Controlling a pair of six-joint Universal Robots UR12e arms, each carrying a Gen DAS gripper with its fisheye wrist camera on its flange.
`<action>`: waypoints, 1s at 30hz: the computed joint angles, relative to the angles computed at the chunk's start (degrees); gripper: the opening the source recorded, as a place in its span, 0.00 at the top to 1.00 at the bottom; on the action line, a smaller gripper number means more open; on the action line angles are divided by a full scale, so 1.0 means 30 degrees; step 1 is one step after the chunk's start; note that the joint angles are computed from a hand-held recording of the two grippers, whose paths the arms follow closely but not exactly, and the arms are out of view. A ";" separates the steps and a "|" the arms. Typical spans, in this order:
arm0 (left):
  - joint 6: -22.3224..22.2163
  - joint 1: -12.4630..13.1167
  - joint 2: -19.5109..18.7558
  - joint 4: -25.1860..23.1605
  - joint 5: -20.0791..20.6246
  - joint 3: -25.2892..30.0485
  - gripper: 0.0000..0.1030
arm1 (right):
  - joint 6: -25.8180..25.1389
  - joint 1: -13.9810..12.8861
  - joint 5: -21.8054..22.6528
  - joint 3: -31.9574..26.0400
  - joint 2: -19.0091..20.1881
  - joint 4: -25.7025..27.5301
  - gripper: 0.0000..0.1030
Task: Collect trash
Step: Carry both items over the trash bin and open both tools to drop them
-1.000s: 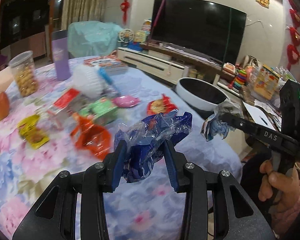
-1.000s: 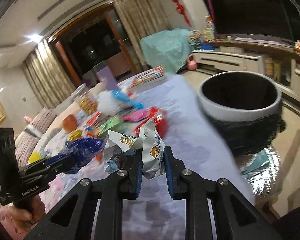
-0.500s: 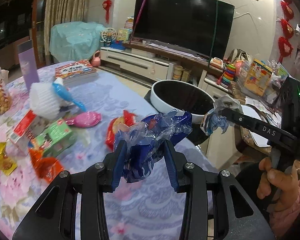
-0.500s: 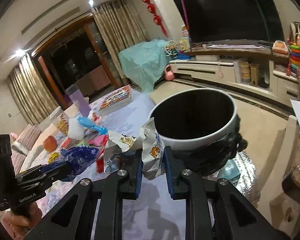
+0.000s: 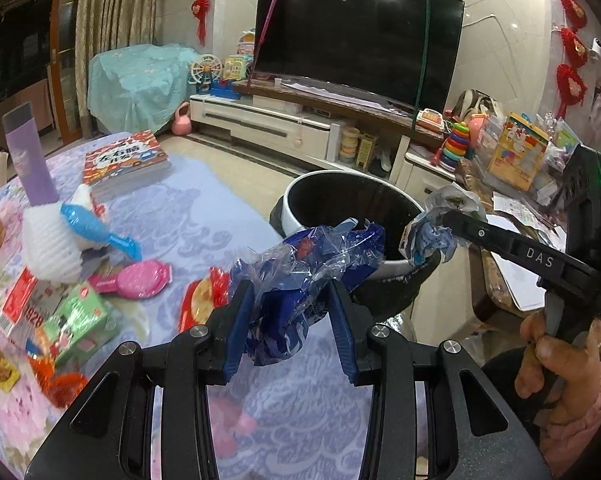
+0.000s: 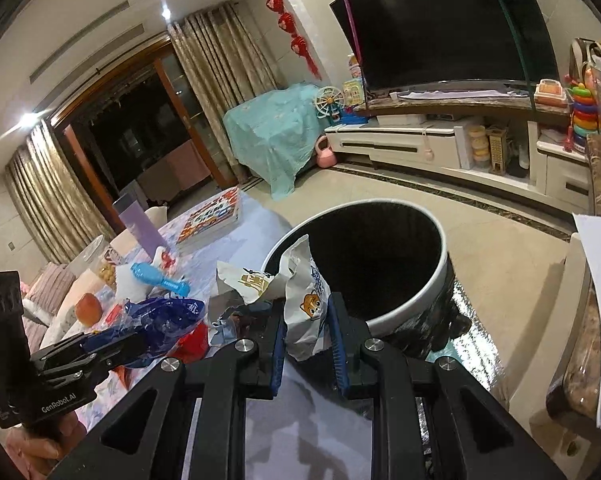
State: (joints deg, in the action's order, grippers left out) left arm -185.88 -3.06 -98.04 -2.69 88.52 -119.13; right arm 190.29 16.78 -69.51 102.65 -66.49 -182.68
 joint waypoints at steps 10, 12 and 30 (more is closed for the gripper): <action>0.0242 -0.0385 -0.1175 -0.1327 0.0377 0.1779 0.64 | -0.0278 -0.0295 -0.0458 -0.1107 0.0456 0.1460 0.81; 0.0347 -0.0488 -0.1476 -0.1624 0.0413 0.2211 0.64 | -0.0449 -0.0325 -0.0597 -0.1409 0.0593 0.1815 0.81; 0.1417 -0.0936 -0.3386 -0.3664 0.0828 0.4934 0.53 | -0.1831 -0.0310 -0.1804 -0.3903 0.1771 0.5742 0.77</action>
State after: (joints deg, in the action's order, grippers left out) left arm -181.62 -5.87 -108.20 -13.68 91.00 -104.33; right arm 184.80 15.85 -74.92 90.94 -61.18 -165.45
